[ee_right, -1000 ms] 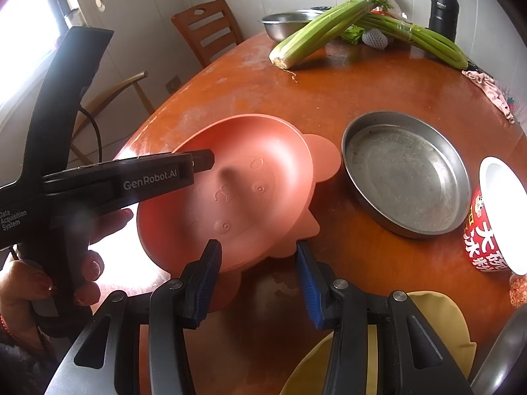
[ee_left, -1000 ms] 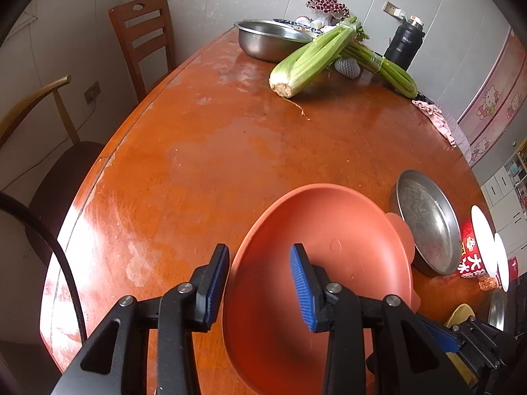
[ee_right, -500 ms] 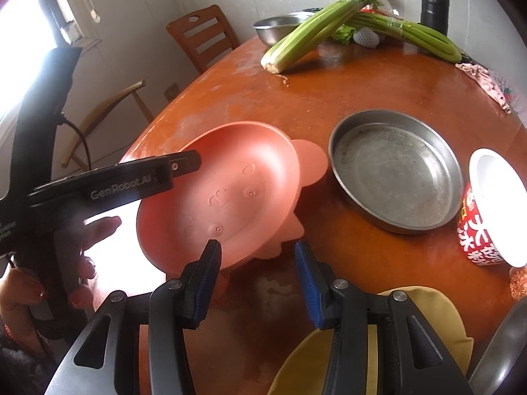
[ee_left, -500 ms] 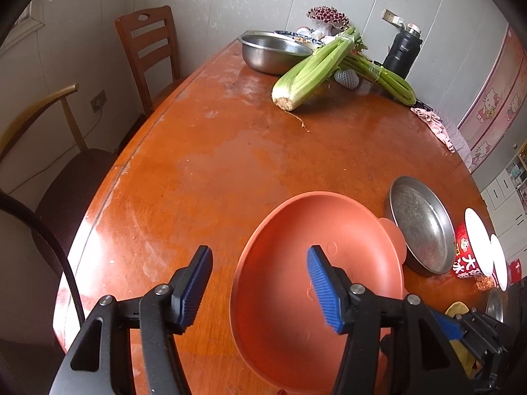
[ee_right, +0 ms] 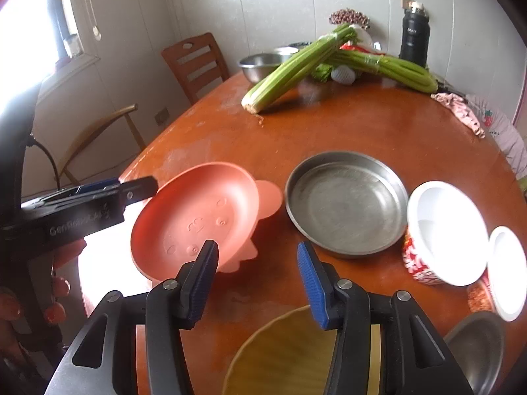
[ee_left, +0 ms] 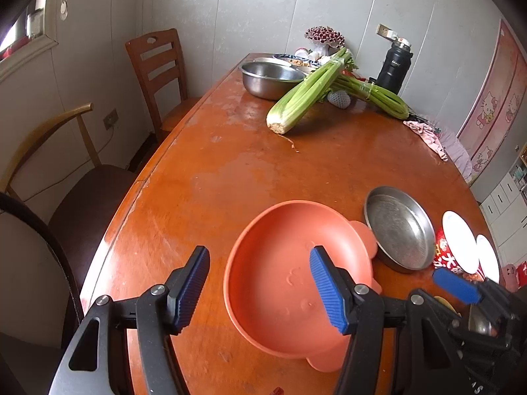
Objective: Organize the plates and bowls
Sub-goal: 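Lower the orange plate onto the table and open the left gripper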
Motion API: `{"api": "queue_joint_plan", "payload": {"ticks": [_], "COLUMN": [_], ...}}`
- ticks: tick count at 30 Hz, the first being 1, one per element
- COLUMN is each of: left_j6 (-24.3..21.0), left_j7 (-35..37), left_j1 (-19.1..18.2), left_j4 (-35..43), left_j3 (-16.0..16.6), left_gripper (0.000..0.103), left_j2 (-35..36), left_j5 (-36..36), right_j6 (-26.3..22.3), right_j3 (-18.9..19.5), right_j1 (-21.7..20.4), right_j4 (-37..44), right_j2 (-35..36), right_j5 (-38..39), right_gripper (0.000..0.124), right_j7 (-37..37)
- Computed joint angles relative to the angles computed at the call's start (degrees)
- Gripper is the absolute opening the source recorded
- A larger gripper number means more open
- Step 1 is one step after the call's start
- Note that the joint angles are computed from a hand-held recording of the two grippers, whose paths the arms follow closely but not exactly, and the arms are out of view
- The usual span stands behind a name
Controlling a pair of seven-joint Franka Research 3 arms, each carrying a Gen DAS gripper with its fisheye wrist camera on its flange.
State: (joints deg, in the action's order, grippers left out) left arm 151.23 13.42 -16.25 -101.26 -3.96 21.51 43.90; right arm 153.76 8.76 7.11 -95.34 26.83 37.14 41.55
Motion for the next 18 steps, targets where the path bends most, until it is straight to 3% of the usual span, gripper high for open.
{"api": "queue_joint_plan", "payload": {"ticks": [10,18], "left_j6": [-3.43,-5.44], "left_j7": [-4.18,-4.28], "left_j1": [-2.14,-3.04], "left_j4": [-0.04,0.72], "left_j3": [-0.72,-2.11], "left_gripper": [0.063,0.063], "left_j2": [-2.04,-2.17], "left_j5": [3.62,3.79], "right_j6": [0.35,-1.38], "right_j3": [1.34,0.27], "right_j1": [-3.08,-3.86], "right_j4": [-2.4,-3.27], "right_j2": [-3.7,-5.53], "right_j5": [6.67,11.0], "right_gripper": [0.057,0.059], "right_j7": [-8.62,-13.11]}}
